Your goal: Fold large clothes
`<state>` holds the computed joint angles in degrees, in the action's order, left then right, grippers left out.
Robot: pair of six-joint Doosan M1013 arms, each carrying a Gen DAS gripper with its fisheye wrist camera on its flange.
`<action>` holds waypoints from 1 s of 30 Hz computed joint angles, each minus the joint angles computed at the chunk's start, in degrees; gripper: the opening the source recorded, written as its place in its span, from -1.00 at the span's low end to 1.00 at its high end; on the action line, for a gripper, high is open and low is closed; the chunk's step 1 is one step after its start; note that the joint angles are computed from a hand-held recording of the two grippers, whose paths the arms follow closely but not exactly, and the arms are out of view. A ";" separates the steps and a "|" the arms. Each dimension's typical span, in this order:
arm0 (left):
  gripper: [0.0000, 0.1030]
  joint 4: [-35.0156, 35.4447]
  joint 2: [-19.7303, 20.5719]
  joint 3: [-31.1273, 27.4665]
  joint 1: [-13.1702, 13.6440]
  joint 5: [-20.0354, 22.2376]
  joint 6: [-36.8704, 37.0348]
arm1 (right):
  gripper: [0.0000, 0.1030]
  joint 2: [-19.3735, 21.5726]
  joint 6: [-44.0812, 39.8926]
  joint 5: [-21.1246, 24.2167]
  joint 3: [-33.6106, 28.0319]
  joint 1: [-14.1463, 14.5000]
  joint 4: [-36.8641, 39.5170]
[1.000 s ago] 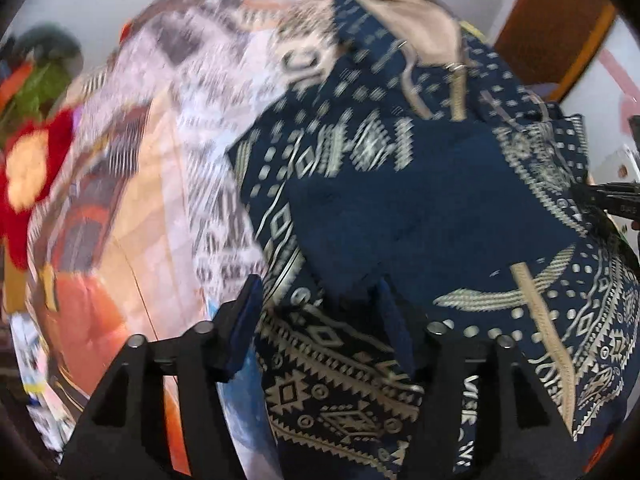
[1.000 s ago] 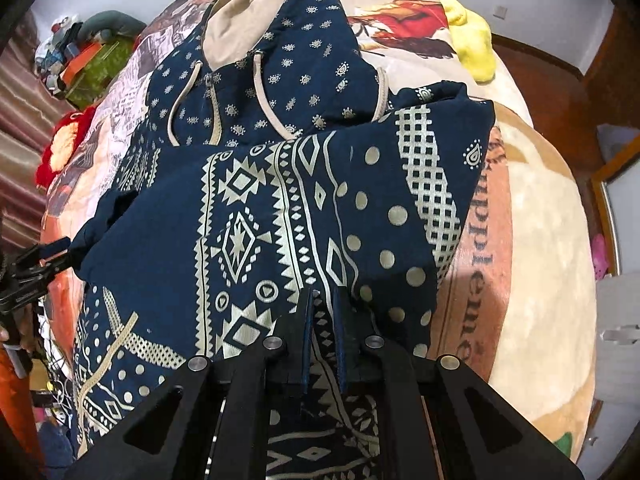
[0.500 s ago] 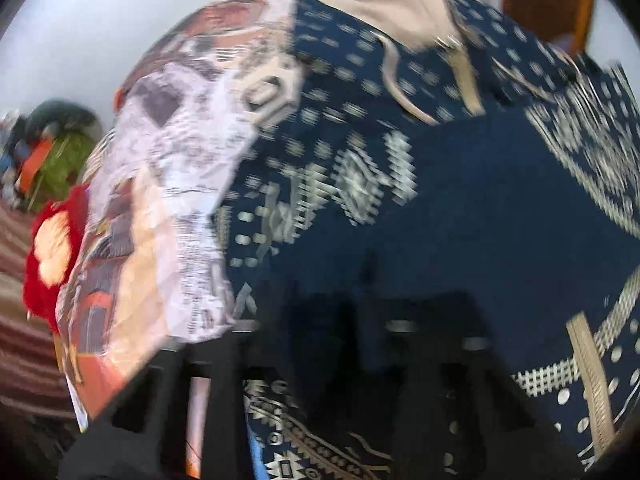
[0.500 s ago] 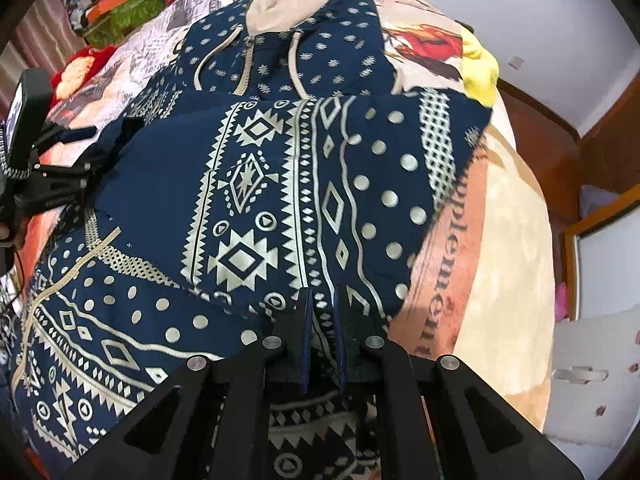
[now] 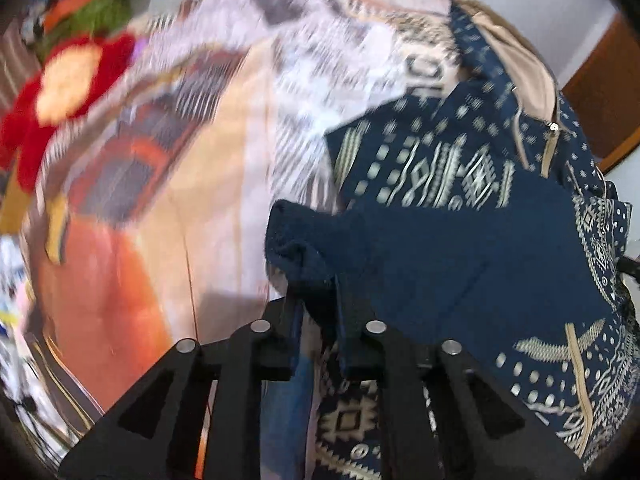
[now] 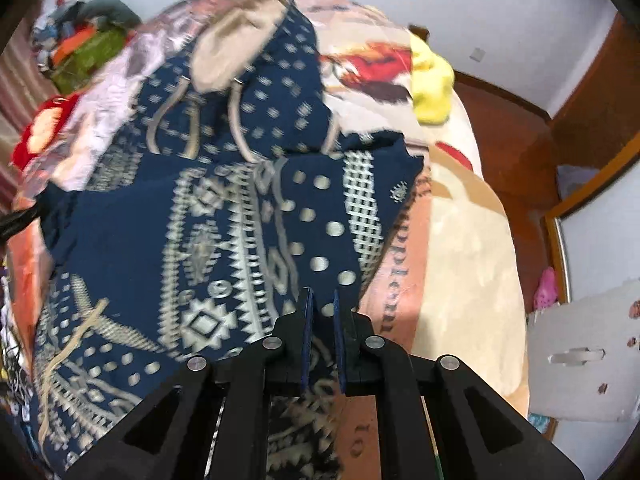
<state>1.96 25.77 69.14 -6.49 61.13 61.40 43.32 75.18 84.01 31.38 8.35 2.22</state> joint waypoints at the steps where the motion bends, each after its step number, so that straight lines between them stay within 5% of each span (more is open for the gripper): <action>1: -0.49 -1.04 -0.37 0.88 0.26 -0.12 -0.09 | -0.88 0.75 0.33 1.07 -0.82 0.14 -1.17; 11: 0.08 -2.18 -2.75 3.77 1.16 -4.14 -0.87 | -0.87 -3.86 -6.04 -5.69 8.81 -0.48 -1.98; 15: 0.18 -2.86 -1.65 2.03 0.78 -5.80 -0.58 | -0.87 -1.50 0.03 -0.24 2.92 -1.71 2.01; 18: 0.19 -2.87 0.64 -0.62 0.17 -3.32 0.28 | -0.87 0.54 3.62 0.91 -1.61 -2.58 6.66; 23: 0.24 2.54 4.43 -3.93 -1.61 2.94 0.62 | -0.87 6.01 5.83 5.31 -10.32 -1.54 4.20; 30: 0.53 5.76 3.26 -1.61 -1.98 1.45 0.67 | -0.84 3.42 -0.25 -2.53 -3.57 -0.65 -1.52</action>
